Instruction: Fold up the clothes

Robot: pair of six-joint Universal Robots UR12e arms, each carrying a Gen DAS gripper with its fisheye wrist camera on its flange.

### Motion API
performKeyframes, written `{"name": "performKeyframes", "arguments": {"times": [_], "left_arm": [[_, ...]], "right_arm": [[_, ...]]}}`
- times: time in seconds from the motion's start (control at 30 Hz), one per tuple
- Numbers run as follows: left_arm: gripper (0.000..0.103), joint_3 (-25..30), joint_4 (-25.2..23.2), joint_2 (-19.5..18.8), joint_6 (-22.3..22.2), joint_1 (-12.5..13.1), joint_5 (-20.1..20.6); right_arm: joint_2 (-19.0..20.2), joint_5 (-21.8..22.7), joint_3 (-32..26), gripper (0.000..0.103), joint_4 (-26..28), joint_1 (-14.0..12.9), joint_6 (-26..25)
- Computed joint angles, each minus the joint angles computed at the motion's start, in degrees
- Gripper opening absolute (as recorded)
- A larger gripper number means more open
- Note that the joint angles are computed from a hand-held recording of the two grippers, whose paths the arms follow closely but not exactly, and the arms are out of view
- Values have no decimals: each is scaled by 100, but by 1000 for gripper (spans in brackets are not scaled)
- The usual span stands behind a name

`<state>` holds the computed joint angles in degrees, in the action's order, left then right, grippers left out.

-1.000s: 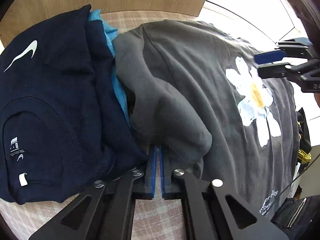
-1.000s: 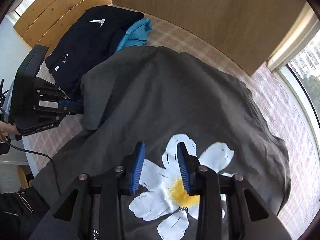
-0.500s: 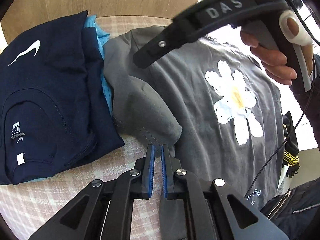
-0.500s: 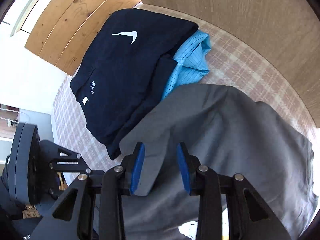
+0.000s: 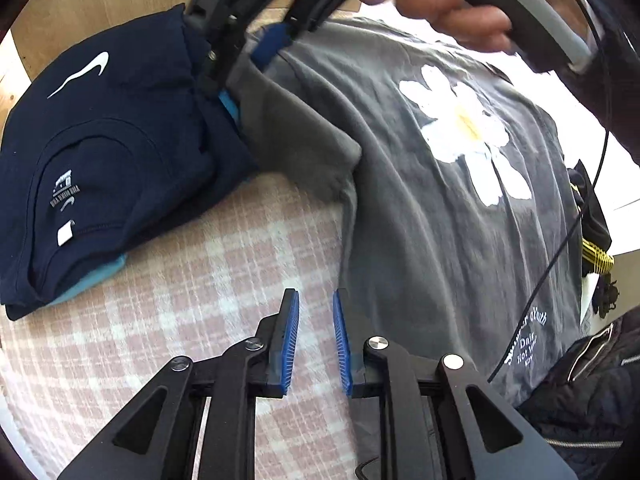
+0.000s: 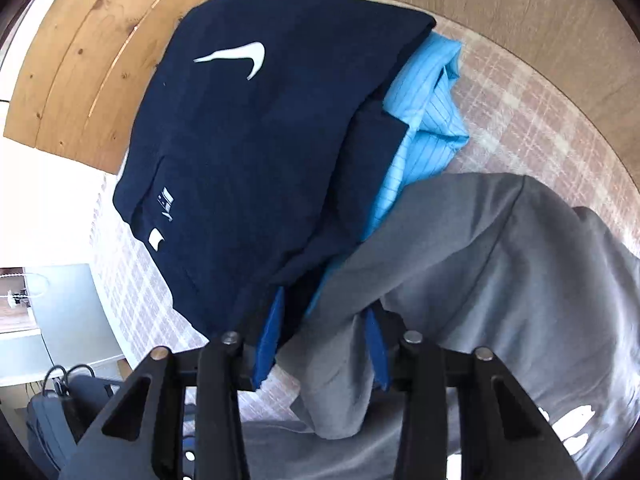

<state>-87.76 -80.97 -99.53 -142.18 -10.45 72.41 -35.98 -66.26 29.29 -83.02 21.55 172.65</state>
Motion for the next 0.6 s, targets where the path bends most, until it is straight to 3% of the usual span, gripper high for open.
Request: {"name": "performKeyframes", "arguments": {"times": [0.03, 0.1, 0.2, 0.23, 0.27, 0.3, 0.33, 0.4, 0.5, 0.6], "left_arm": [[18, -57, -51, 35, 48, 0, -30], [18, -172, -156, 105, 146, 0, -89], [18, -166, -284, 67, 61, -172, -164], [18, -145, -286, 46, 36, -246, -138], [18, -118, -311, 33, 79, -263, -106], [18, -91, -336, 20, 122, -280, -74], [18, -65, -377, 11, 159, -273, -74], [18, -16, -406, -8, 183, -246, -86], [18, 63, -397, -51, 205, -212, -74], [18, 136, -357, -102, 214, -257, -15]], "right_arm": [[-33, 80, 58, 5, -73, -20, 81], [-337, 682, 683, 5, -636, -179, 274], [-967, 1998, 2115, 5, -2259, -543, 1087], [-1157, 2118, 2533, 5, -2739, -656, 1478], [-1320, 1999, 2835, 8, -2979, -751, 1722], [-1474, 1640, 3096, 21, -2980, -812, 1750], [-1565, 1041, 3177, 27, -2740, -803, 1637], [-1673, 268, 3233, 30, -2408, -810, 1480], [-1852, -80, 3344, 31, -2586, -777, 978], [-1776, -318, 2955, 40, -2255, -690, 274]]}}
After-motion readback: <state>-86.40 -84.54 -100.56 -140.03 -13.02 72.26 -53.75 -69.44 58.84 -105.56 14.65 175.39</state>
